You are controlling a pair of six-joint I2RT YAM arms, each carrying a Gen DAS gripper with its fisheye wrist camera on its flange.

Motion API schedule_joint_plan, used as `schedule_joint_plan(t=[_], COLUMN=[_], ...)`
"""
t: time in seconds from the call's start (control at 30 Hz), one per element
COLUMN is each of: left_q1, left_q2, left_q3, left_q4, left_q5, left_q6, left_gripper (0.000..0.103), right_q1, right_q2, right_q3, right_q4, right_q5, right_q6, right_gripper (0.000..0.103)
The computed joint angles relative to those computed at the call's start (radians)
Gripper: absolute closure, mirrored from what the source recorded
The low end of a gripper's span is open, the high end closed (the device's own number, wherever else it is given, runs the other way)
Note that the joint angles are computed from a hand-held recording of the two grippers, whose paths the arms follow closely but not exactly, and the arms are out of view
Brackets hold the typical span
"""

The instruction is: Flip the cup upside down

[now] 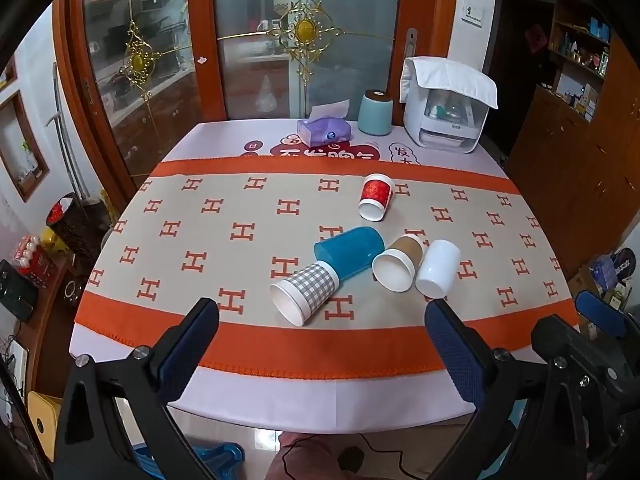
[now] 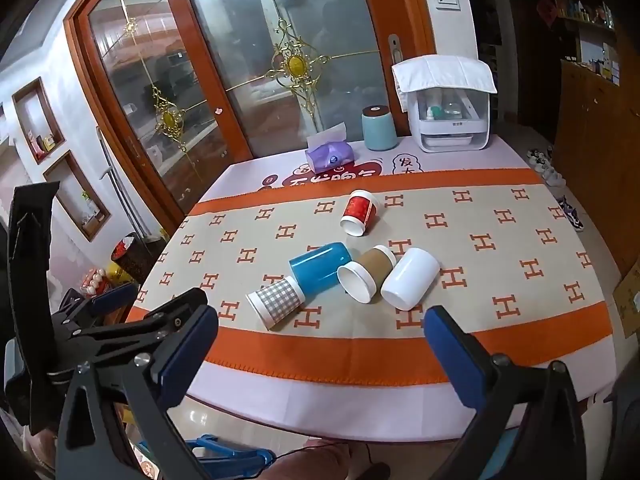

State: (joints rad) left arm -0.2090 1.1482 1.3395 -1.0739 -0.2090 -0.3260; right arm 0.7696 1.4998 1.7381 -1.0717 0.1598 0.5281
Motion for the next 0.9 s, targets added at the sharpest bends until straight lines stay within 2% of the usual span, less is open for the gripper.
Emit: schedule_joint_plan(t=[0.53,0.9], left_q1=[-0.028,-0.031], left_q2=[0.042,0.051], left_q3=[0.025,0.035], left_q4=[-0.022,-0.025], left_q5=[0.003,0.010], left_q6=[0.008,0.014], left_gripper=[0.001,0.001], right_q1=[-0.008,-0.025], right_q2=[0.013,0.005], right_q3=[0.040,0.013], right_q4=[-0.036,-0.016], right_q5=[0.014,-0.002], right_q6=[0.003,0.007], right_gripper=[0.000,0.000])
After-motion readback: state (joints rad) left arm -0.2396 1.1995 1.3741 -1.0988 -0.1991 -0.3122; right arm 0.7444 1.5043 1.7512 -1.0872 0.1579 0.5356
